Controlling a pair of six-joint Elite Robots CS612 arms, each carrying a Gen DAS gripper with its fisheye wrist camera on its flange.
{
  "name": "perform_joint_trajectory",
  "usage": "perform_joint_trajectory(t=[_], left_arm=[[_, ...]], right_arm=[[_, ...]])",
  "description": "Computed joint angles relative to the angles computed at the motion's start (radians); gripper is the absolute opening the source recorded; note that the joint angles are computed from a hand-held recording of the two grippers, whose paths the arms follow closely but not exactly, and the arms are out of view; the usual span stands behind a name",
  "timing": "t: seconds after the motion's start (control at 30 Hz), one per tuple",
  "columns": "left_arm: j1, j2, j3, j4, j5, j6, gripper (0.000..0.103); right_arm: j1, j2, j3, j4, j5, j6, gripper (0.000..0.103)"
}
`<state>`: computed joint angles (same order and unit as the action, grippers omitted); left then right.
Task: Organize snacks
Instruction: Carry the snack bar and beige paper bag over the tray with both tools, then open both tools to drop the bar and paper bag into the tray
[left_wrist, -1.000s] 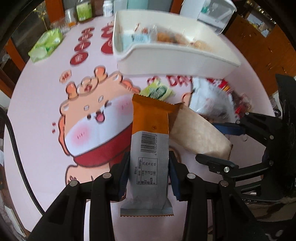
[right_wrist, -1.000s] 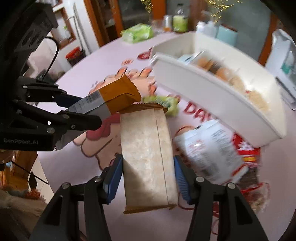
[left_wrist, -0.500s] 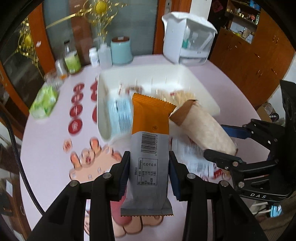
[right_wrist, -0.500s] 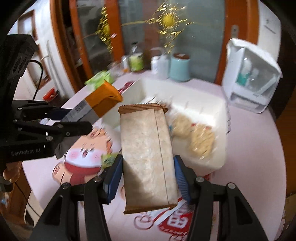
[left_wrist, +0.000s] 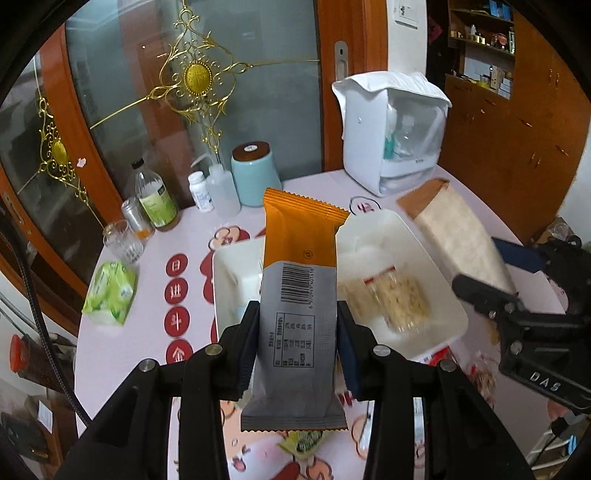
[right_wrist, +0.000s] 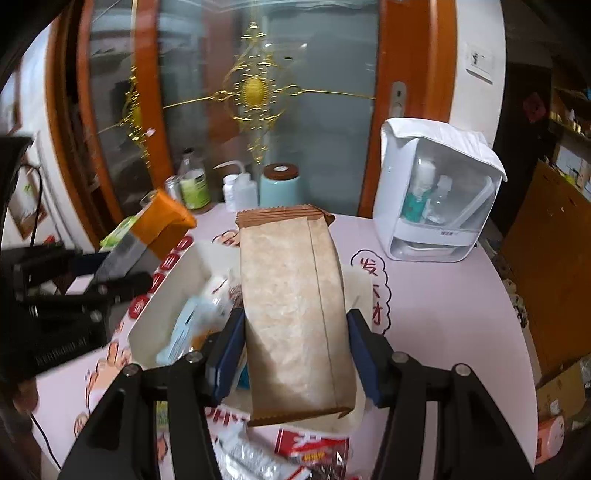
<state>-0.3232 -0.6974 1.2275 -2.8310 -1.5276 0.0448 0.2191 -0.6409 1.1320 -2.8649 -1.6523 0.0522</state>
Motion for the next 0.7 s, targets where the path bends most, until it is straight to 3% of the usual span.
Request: perform_joint_trajectory(t=[0.2,0.47,0.53,0.57,0.6,0.7], left_arm=[[-0.003,0.072,-0.114,0.043,0.015,-0.035,0.038],[0.002,0.181,-0.276,0.161,-0.025,-0.107,0.04],[0.004,0.214,-0.326,0.191,-0.026,-0.129,0.06],[0.005,0.234,-0.36,0.231,-0.023,-0.148,0.08],[0.007,0.248,-0.383,0.256,-0.022,-0.169,0.085],[0.021,0.286,-0.45,0.355,-0.091,-0.215,0.086]], right_arm=[[-0.01,0.059,-0.1,0.07,-0.031,0.066,0.056],[-0.027,0.162,-0.258,0.248,0.017,0.103,0.057],[-0.031,0.182,-0.29,0.318,0.026,0.133,0.059],[-0.031,0.184,-0.287,0.319,0.028,0.139,0.06],[-0.031,0.184,-0.282,0.315,0.023,0.146,0.065],[-0.032,0.175,-0.253,0.287,0.015,0.151,0.076]])
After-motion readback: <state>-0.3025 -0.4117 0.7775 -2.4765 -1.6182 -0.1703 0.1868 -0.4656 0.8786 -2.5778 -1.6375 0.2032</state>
